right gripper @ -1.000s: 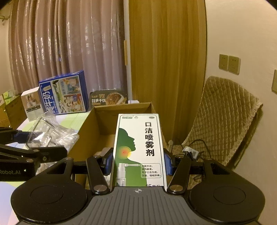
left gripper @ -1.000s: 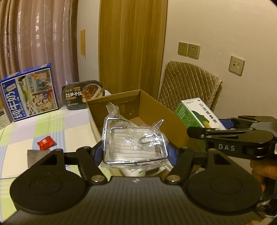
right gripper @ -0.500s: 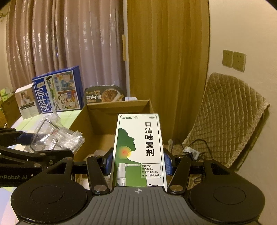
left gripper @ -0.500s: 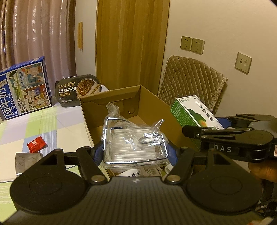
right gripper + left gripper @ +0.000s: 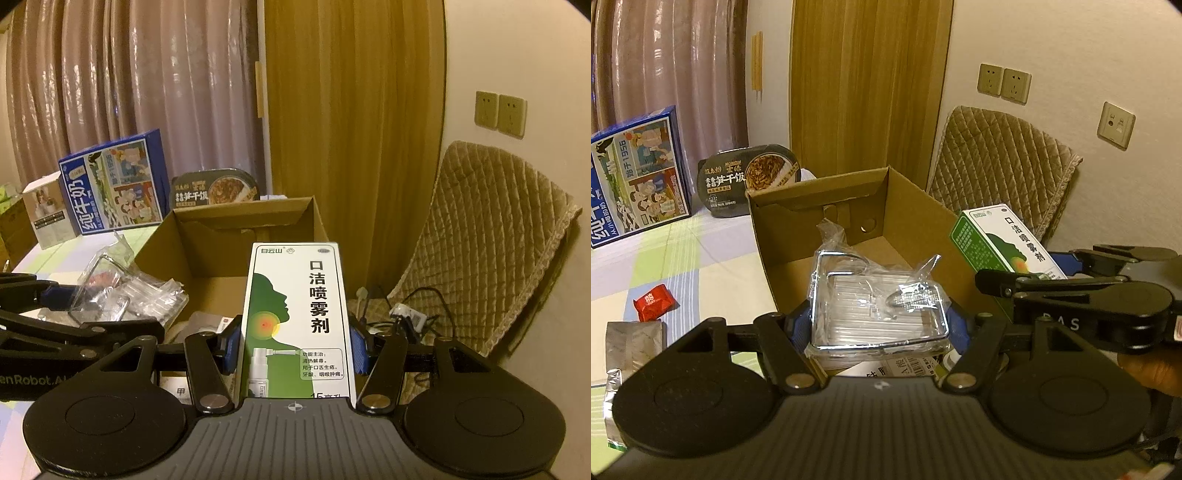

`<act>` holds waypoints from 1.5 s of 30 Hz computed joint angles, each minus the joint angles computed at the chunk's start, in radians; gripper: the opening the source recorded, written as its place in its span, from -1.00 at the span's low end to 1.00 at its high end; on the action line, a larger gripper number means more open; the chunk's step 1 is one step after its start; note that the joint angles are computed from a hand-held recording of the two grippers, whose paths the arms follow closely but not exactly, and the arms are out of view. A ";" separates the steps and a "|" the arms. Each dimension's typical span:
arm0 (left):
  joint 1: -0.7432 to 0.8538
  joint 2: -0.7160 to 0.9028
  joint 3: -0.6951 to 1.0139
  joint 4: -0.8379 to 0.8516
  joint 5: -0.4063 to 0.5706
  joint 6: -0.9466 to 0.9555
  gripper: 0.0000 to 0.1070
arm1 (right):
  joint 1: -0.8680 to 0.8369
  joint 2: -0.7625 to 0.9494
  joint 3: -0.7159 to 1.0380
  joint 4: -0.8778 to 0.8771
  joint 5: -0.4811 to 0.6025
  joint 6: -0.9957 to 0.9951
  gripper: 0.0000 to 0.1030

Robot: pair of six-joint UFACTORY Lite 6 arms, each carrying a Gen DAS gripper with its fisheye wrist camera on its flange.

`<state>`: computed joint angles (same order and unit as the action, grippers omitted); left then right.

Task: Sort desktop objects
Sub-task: 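Open the right tool while the left tool opens, releasing both items into the box, then move both tools back over the silver pouch and red candy packet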

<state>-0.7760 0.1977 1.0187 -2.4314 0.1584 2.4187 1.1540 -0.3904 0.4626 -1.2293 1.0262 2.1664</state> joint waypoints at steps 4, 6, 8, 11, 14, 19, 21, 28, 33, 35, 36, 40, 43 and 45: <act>0.000 0.017 0.012 -0.018 0.002 0.018 0.23 | -0.001 -0.003 -0.009 0.001 -0.003 0.003 0.02; 0.001 0.025 0.016 -0.009 0.005 0.011 0.23 | -0.004 -0.003 -0.008 0.001 -0.005 0.000 0.03; 0.000 0.032 0.018 -0.027 0.005 0.033 0.25 | -0.005 -0.006 -0.009 0.002 -0.005 -0.003 0.02; -0.008 0.022 0.004 -0.178 0.002 0.184 0.31 | -0.006 -0.008 -0.010 0.001 -0.005 -0.004 0.02; -0.007 -0.012 -0.026 -0.246 0.010 0.269 0.31 | -0.008 -0.005 -0.004 0.004 -0.005 -0.011 0.02; 0.010 -0.091 -0.090 -0.315 0.017 0.346 0.30 | -0.009 0.000 0.002 0.000 -0.008 -0.009 0.02; 0.025 -0.125 -0.122 -0.280 0.022 0.306 0.30 | -0.010 0.007 0.005 -0.004 -0.014 -0.006 0.02; 0.064 -0.213 -0.206 -0.220 0.022 0.229 0.30 | -0.021 0.035 0.020 -0.027 -0.050 0.012 0.03; 0.080 -0.257 -0.243 -0.122 0.014 0.116 0.30 | 0.005 0.036 0.018 -0.061 -0.012 0.053 0.54; 0.084 -0.286 -0.269 -0.127 0.013 0.116 0.30 | 0.032 0.022 0.016 -0.047 0.013 0.056 0.54; 0.088 -0.304 -0.287 -0.116 0.014 0.102 0.30 | 0.058 0.019 0.016 -0.034 0.036 0.065 0.54; 0.109 -0.383 -0.358 -0.057 0.006 0.029 0.30 | 0.206 0.029 0.024 0.046 0.150 0.133 0.56; 0.135 -0.454 -0.419 0.074 -0.002 -0.109 0.30 | 0.323 0.064 0.048 0.109 0.229 0.201 0.65; 0.153 -0.510 -0.464 0.198 -0.012 -0.229 0.31 | 0.405 0.104 0.078 0.148 0.278 0.253 0.71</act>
<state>-0.6227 -0.3122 0.5549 -2.2338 0.1467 2.1895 1.5586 -0.2862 0.5411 -1.0810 1.3042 2.4198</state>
